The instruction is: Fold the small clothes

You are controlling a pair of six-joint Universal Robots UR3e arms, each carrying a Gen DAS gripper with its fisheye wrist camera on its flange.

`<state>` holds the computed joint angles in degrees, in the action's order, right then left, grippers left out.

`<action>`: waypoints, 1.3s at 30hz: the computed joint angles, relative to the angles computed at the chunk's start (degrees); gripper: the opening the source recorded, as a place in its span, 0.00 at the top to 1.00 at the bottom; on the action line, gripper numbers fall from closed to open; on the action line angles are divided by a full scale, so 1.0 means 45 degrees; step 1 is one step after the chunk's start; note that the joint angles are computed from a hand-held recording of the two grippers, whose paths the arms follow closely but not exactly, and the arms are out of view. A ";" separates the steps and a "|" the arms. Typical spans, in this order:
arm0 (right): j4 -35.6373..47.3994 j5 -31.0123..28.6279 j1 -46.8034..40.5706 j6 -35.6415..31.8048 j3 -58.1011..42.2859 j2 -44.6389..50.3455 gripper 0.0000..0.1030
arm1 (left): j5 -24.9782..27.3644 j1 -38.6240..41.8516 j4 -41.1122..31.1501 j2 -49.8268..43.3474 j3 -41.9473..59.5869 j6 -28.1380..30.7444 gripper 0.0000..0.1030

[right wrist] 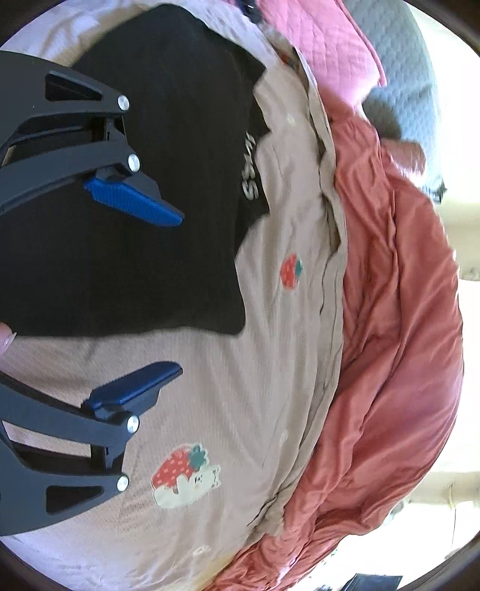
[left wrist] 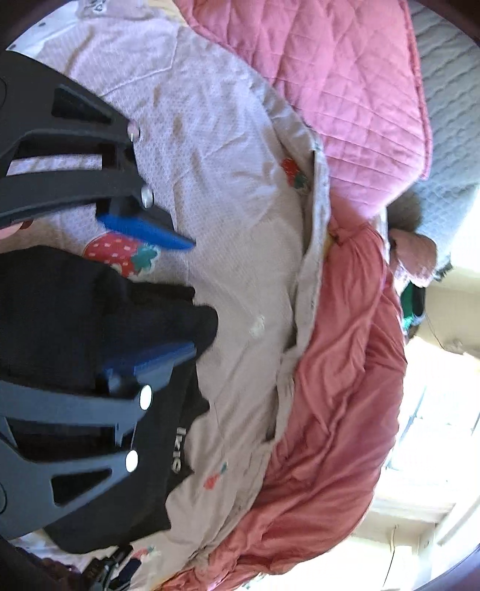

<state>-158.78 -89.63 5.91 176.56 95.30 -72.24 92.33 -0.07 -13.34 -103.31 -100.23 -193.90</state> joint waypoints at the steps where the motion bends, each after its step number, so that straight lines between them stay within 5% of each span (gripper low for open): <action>1: -0.0131 0.0081 0.0062 -0.0043 0.0240 -0.0175 0.24 | -0.0044 -0.0087 0.0053 0.0169 -0.0097 0.0026 0.43; 8: -0.0131 0.1151 -0.0266 0.0265 0.1341 -0.1148 0.21 | -0.0223 -0.0876 -0.0333 0.0425 -0.0314 0.0512 0.31; 11: 0.0578 0.2509 -0.0720 0.0081 0.1517 -0.1242 0.21 | -0.0184 -0.1156 -0.1078 -0.0192 0.0039 0.0738 0.28; 14: 0.1709 0.2521 -0.0685 0.0213 0.1075 -0.0775 0.21 | 0.0415 -0.1245 -0.2683 -0.1475 0.0989 0.0630 0.27; 18: 0.1726 0.3144 -0.1155 0.0883 0.1386 -0.0572 0.21 | -0.1352 -0.0110 -0.2305 -0.1492 0.0149 -0.0110 0.22; 29: 0.1825 0.2750 -0.1084 0.0796 0.1724 -0.1438 0.20 | -0.0039 -0.0566 -0.2632 -0.1032 0.0210 -0.0252 0.22; 39: 0.1727 0.2342 -0.1092 0.1040 0.2136 -0.2136 0.09 | -0.0413 -0.0301 -0.2348 0.0228 -0.0729 -0.0500 0.14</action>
